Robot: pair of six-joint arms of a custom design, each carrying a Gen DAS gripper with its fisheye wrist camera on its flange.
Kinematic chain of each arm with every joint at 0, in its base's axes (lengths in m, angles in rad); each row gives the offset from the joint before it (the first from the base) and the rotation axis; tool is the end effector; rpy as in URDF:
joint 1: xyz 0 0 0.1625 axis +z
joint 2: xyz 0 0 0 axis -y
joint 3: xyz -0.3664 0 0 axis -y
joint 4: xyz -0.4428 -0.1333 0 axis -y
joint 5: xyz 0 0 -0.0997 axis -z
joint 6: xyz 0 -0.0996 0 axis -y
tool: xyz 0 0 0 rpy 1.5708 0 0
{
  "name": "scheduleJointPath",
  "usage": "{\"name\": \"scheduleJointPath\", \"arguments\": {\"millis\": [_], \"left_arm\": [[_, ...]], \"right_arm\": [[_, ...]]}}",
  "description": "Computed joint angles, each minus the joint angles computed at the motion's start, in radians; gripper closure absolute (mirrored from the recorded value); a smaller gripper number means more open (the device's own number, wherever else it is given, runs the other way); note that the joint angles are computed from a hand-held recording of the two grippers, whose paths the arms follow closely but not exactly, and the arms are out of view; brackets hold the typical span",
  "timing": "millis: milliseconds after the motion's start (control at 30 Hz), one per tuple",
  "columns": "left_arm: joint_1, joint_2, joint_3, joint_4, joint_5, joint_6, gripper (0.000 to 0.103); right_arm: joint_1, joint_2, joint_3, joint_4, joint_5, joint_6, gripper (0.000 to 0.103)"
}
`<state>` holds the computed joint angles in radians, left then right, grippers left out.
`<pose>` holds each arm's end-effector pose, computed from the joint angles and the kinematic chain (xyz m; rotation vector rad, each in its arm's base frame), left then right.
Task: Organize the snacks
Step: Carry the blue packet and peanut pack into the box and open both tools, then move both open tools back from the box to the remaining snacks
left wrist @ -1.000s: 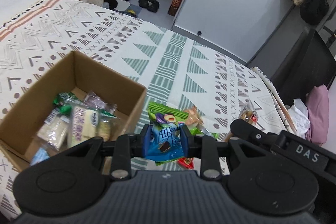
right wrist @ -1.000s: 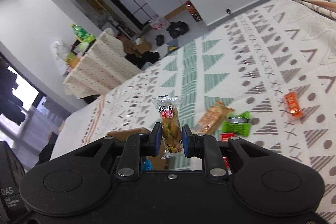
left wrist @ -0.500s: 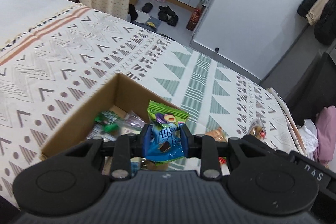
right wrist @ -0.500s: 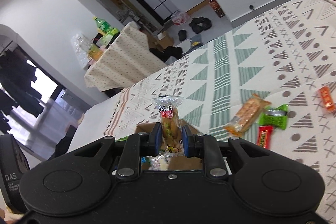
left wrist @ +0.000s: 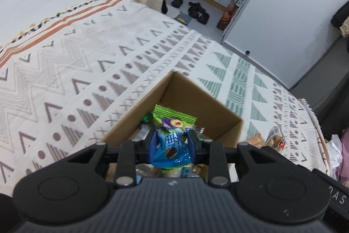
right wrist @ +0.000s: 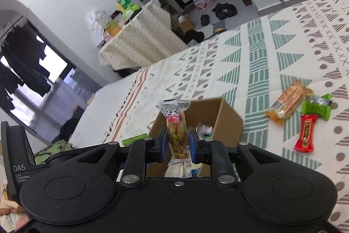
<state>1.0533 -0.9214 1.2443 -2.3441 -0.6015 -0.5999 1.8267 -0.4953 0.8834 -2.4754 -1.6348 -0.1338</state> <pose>-0.1867 -0.7634 0.3065 -0.3739 2.2987 -1.0945 0.3425 -0.8076 0.1319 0.5572 -2.9547 0.7986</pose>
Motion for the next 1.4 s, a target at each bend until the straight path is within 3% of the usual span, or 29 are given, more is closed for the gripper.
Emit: {"name": "scheduleJointPath", "arguments": {"millis": [133,233,367,533,667,800,867,1000,1100,1167,1300,1400], "left_arm": [[0.005,-0.009,0.005,0.072,0.036,-0.040,0.072],[0.011,-0.018,0.006,0.109,0.020,-0.061,0.069],[0.007,-0.027,0.016,0.095,0.032,-0.059,0.050],[-0.004,-0.022,0.009,0.114,0.062,-0.075,0.035],[-0.009,-0.009,-0.014,0.170,0.063,-0.099,0.027],[-0.015,0.005,-0.033,0.233,0.058,-0.148,0.027],[-0.020,0.010,-0.038,0.254,0.061,-0.165,0.026],[-0.031,0.019,-0.039,0.243,0.053,-0.162,0.021],[-0.049,0.034,-0.039,0.242,0.112,-0.157,0.008],[-0.055,0.036,-0.029,0.187,0.099,-0.116,0.000],[-0.067,0.045,-0.023,0.126,0.072,-0.074,0.000],[-0.076,0.054,-0.021,0.099,0.062,-0.049,0.000]], "right_arm": [[0.006,0.016,-0.011,0.036,0.004,0.005,0.082],[0.014,0.028,-0.019,0.055,-0.005,0.000,0.082],[0.019,0.027,-0.017,0.075,-0.003,-0.009,0.076],[0.019,0.009,0.003,0.054,-0.017,0.008,0.048],[0.013,-0.003,0.006,0.029,-0.036,0.031,0.044],[0.012,-0.021,0.027,-0.014,-0.100,0.025,0.026],[0.011,-0.033,0.042,-0.036,-0.119,0.020,0.023],[0.006,-0.051,0.058,-0.049,-0.148,0.026,0.016],[0.004,-0.069,0.079,-0.075,-0.166,0.025,0.011],[0.001,-0.081,0.089,-0.078,-0.165,0.032,0.010],[-0.004,-0.109,0.117,-0.099,-0.167,0.033,0.009],[-0.009,-0.133,0.141,-0.119,-0.165,0.027,0.001]]}}
